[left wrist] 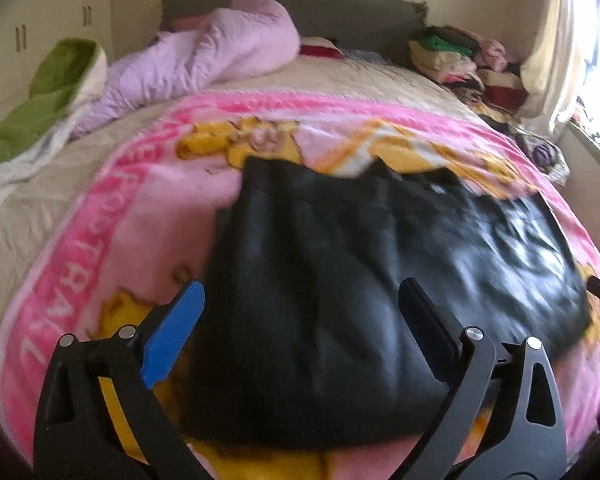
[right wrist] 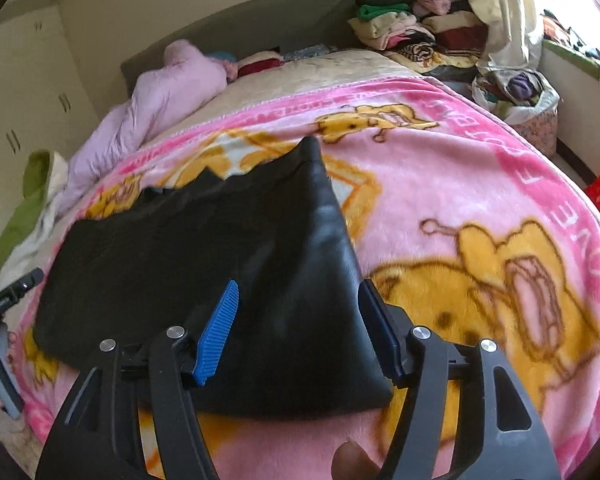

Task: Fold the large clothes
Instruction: 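Open both grippers and pull them back from the folded jacket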

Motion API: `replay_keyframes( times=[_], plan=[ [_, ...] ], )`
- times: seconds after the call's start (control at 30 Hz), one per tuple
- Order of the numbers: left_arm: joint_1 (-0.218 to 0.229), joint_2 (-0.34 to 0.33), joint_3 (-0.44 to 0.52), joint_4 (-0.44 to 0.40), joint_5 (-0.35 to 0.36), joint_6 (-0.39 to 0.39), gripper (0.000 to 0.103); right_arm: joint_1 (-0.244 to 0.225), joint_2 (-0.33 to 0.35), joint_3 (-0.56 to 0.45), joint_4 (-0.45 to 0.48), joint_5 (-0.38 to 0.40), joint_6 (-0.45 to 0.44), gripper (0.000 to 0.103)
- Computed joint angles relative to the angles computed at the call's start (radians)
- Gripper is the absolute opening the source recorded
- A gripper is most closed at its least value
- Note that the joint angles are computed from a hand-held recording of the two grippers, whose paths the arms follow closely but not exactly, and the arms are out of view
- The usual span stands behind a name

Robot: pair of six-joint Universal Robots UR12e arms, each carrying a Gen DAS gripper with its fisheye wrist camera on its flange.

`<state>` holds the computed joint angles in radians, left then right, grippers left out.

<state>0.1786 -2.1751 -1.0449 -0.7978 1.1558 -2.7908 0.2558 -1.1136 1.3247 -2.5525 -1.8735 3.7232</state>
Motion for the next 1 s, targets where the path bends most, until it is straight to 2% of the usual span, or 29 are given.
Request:
replay_keyframes(
  times=[0.13, 0.2, 0.27, 0.33, 0.37, 0.43, 0.5, 0.6, 0.73, 0.93, 1.0],
  plan=[
    [-0.002, 0.024, -0.027, -0.103, -0.015, 0.037, 0.091, -0.009, -0.006, 0.013, 0.028, 0.015, 0.043, 0.061],
    [-0.004, 0.034, -0.043, -0.119, -0.028, 0.055, 0.091, -0.017, -0.012, 0.027, 0.024, 0.035, 0.067, 0.061],
    [-0.012, 0.043, -0.059, -0.121, -0.01, 0.086, 0.091, -0.03, -0.017, 0.036, 0.047, 0.085, 0.094, 0.06],
    [-0.02, 0.048, -0.072, -0.109, 0.021, 0.1, 0.093, -0.046, -0.023, 0.053, 0.046, 0.165, 0.134, 0.053],
    [-0.024, 0.048, -0.075, -0.107, 0.036, 0.111, 0.093, -0.047, -0.025, 0.06, 0.041, 0.174, 0.137, 0.05],
    [-0.03, 0.046, -0.079, -0.102, 0.064, 0.129, 0.093, -0.037, -0.026, 0.054, 0.065, 0.148, 0.12, 0.048],
    [-0.03, 0.042, -0.081, -0.102, 0.063, 0.133, 0.094, -0.031, -0.024, 0.052, 0.077, 0.132, 0.131, 0.048],
    [-0.031, 0.042, -0.097, -0.075, 0.071, 0.134, 0.094, -0.029, -0.023, 0.062, 0.061, 0.129, 0.148, 0.048],
    [-0.029, 0.05, -0.105, -0.065, 0.066, 0.126, 0.094, -0.019, -0.026, 0.06, 0.055, 0.087, 0.146, 0.05],
    [-0.022, 0.073, -0.13, -0.051, 0.049, 0.11, 0.094, 0.005, -0.051, 0.086, 0.001, 0.012, 0.131, 0.061],
    [-0.02, 0.078, -0.135, -0.047, 0.048, 0.104, 0.094, 0.019, -0.058, 0.093, -0.032, -0.032, 0.101, 0.072]
  ],
)
